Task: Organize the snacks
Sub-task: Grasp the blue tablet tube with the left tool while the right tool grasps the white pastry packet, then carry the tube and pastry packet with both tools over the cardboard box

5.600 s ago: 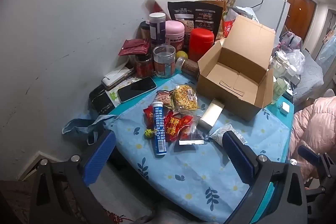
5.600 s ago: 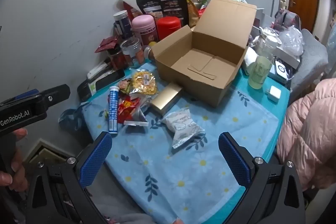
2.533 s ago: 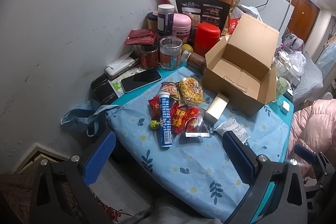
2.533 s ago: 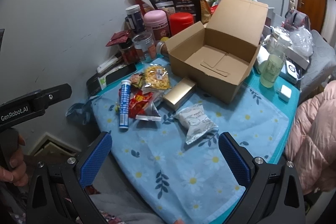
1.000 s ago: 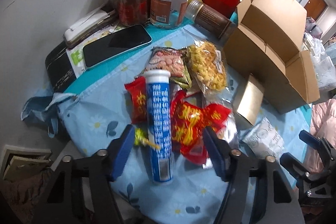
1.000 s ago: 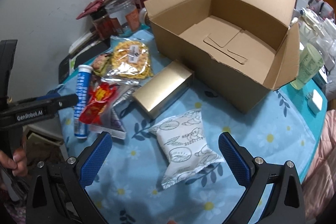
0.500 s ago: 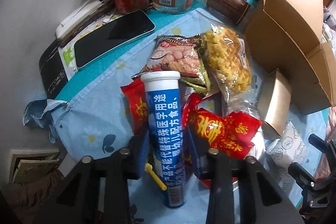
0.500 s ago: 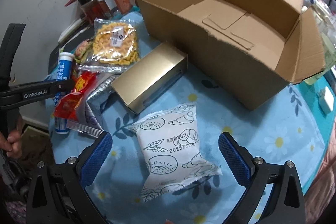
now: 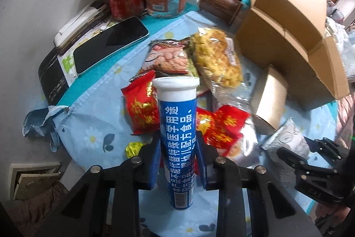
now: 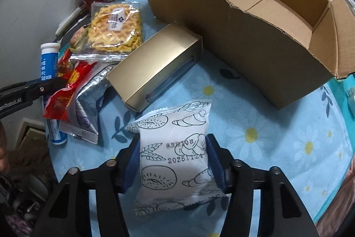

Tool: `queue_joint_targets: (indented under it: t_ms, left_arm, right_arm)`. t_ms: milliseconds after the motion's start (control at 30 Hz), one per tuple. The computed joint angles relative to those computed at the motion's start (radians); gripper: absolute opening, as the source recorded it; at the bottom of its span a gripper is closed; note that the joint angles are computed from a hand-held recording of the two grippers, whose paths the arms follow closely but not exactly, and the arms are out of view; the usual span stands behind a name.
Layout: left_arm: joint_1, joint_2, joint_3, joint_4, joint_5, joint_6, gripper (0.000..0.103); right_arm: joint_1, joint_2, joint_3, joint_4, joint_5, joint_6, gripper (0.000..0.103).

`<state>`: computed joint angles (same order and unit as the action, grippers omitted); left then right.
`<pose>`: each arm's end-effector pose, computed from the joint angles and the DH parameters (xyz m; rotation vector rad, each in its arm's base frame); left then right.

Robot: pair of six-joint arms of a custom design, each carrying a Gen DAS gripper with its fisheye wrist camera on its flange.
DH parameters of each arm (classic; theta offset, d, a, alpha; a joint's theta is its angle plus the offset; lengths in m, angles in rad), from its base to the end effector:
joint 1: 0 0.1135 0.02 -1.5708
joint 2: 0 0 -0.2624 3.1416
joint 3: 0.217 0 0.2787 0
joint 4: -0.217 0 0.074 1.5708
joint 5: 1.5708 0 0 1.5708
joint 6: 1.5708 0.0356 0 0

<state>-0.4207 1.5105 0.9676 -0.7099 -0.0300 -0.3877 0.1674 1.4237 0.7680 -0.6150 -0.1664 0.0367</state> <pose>0.2765 -0.1226 0.1821 0.0400 2.8339 -0.1397 0.2614 0.0502 0.1505 -0.2217 2.8386 0.2800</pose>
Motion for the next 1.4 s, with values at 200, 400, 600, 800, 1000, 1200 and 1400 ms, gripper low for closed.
queue_joint_targets:
  t_ms: [200, 400, 600, 800, 1000, 1200, 1400]
  left_arm:
    - [-0.033, -0.081, -0.027, -0.028, -0.006, -0.016, 0.028]
    - [-0.065, -0.178, -0.052, -0.060, -0.017, -0.030, 0.028]
    - [-0.115, -0.268, -0.044, -0.112, -0.033, -0.051, 0.028]
    - [-0.165, -0.316, -0.004, -0.136, -0.043, -0.056, 0.028]
    - [-0.202, -0.318, 0.046, -0.135, -0.035, -0.062, 0.028]
    - [-0.236, -0.281, 0.128, -0.106, -0.044, -0.045, 0.028]
    - [-0.243, -0.201, 0.223, -0.065, -0.036, -0.010, 0.028]
  right_arm:
    - [0.013, -0.100, -0.059, -0.033, -0.013, 0.041, 0.050]
    - [0.063, -0.250, -0.125, -0.083, -0.010, 0.094, 0.050]
    - [0.115, -0.390, -0.161, -0.142, -0.001, 0.157, 0.050]
    - [0.123, -0.523, -0.152, -0.231, 0.024, 0.158, 0.049]
    - [0.095, -0.558, -0.099, -0.266, 0.032, 0.144, 0.049]
    - [0.059, -0.543, -0.024, -0.272, 0.051, 0.113, 0.049]
    - [-0.036, -0.481, 0.064, -0.264, 0.029, 0.061, 0.049]
